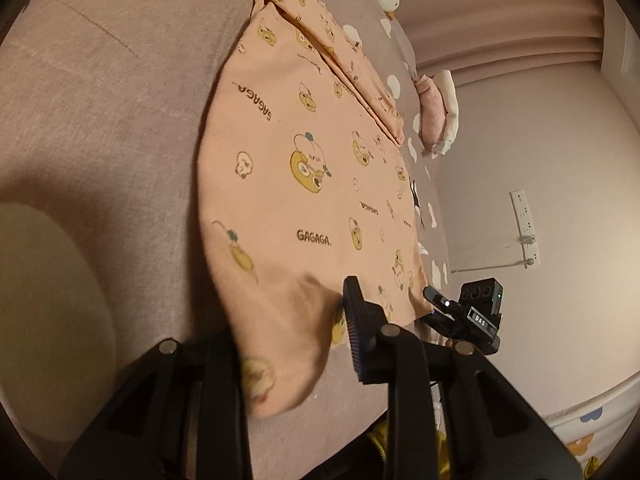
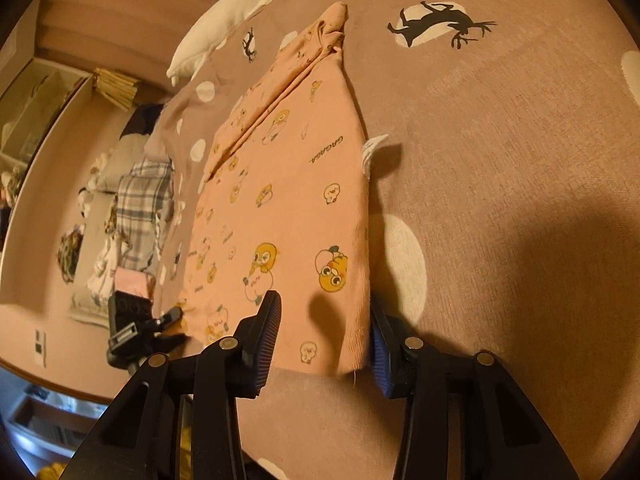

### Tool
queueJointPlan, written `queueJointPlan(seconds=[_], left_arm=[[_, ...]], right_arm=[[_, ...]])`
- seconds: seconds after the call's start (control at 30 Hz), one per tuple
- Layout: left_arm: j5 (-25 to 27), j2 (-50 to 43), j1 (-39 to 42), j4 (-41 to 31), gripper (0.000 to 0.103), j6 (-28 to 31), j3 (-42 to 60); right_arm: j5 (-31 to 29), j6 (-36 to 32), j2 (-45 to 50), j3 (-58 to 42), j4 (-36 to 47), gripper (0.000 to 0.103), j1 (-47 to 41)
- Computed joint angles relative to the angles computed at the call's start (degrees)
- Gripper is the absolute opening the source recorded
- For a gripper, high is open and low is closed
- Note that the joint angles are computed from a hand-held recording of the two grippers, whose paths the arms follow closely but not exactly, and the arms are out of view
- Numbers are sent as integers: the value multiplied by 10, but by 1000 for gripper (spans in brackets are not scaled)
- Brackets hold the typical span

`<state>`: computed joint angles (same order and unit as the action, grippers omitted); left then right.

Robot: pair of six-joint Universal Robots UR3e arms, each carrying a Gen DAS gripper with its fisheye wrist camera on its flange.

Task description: Fold small clothes

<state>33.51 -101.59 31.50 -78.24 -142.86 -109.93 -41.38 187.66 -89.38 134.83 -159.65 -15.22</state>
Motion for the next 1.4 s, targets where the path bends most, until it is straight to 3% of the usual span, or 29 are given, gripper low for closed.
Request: queueJointPlan(seconds=[0.07, 0.1, 0.13, 0.2, 0.27, 0.43, 0.73, 0.83, 1.0, 1.2, 1.3, 1.4], left_arm=[[0, 6, 2, 9, 24, -8, -9], [2, 9, 4, 8, 18, -7, -11], [7, 13, 6, 2, 11, -3, -13], [15, 18, 10, -8, 6, 5, -15], [13, 24, 16, -18, 4, 11, -12], [-37, 23, 21, -46, 4, 17, 28], [-131, -16, -9, -38, 2, -35, 110], [-156, -33, -16, 16, 2, -90, 121], [-191, -85, -31, 179, 1, -243, 155], [-204, -214, -58, 465, 1, -526, 286], [-189, -277, -70, 519, 1, -611, 389], [-163, -341, -88, 502, 1, -646, 519]], right_arm=[[-20, 3, 4, -10, -7, 43, 16], [-32, 1, 1, -15, -5, 40, 24], [-46, -5, -5, -19, 4, 36, 29], [-73, -20, -15, -30, 31, 11, 44], [-80, -34, -24, -33, 43, 8, 46], [-44, -22, -35, -46, -1, 7, 41], [-14, 49, 25, -141, -110, 7, 63], [-16, 82, 53, -177, -146, 7, 70], [-28, 131, 93, -251, -181, 7, 79], [-52, 185, 152, -364, -189, 7, 82], [-63, 199, 187, -428, -169, 7, 84], [-71, 203, 233, -504, -143, 7, 86]])
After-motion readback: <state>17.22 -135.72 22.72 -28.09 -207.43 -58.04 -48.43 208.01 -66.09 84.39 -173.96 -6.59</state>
